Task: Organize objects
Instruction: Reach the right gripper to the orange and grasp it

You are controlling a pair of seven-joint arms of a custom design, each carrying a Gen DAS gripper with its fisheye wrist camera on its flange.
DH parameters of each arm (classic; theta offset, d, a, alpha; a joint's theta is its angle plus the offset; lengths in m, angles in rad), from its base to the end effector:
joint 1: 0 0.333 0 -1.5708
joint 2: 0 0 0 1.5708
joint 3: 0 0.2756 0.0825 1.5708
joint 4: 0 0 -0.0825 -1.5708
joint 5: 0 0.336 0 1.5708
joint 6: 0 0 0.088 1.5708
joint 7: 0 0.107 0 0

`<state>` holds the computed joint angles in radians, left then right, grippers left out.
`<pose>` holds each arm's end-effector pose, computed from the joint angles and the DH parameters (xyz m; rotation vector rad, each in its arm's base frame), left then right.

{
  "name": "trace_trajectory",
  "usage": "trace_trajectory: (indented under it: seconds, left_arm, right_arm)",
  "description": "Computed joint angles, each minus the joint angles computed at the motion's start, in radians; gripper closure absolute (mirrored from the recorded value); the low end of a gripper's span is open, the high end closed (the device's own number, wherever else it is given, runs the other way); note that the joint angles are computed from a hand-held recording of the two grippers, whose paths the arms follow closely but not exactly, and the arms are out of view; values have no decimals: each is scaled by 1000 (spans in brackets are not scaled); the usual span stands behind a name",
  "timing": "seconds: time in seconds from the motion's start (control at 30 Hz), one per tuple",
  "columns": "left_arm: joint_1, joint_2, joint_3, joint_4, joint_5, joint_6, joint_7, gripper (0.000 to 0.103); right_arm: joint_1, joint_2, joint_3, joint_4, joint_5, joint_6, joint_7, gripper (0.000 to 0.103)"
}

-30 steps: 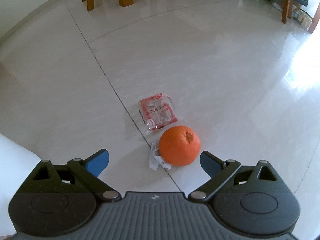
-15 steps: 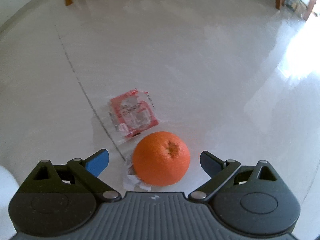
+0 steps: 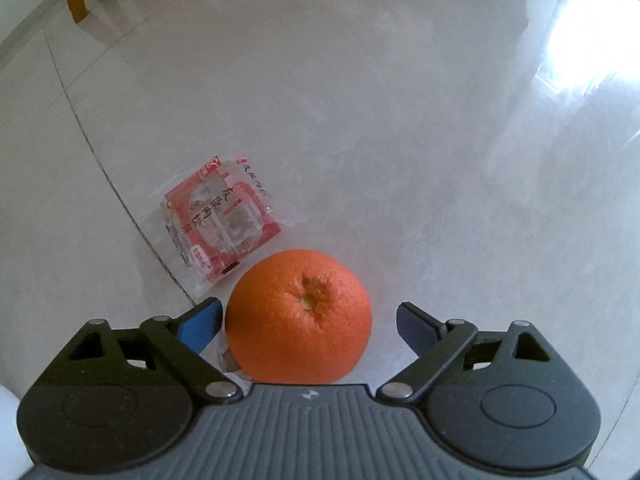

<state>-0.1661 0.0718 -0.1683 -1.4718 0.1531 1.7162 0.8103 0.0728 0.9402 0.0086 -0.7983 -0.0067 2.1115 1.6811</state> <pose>0.5163 -0.1607 0.6047 -2.4797 1.6109 -0.2006 0.7351 0.0567 0.3866 -1.9724 2.0353 -0.3404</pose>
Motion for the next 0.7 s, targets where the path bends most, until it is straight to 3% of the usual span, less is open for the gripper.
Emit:
trace_trajectory:
  seconds: [0.13, 0.2, 0.53, 0.7]
  left_arm:
    - [-1, 0, 0, -1, 1, 0, -3, 88]
    - [-1, 0, 0, -1, 2, 0, -1, 88]
    - [0, -4, 0, -8, 2, 4, -3, 88]
    - [-2, -4, -2, -7, 10, 3, -3, 87]
  right_arm:
    - [-4, 56, 6, 100, 9, -61, -5, 20]
    - [-2, 76, 6, 139, 15, -88, -4, 21]
    - [22, -89, -6, -128, -33, 34, -38, 24]
    - [30, -131, 3, -146, -36, 2, -57, 24]
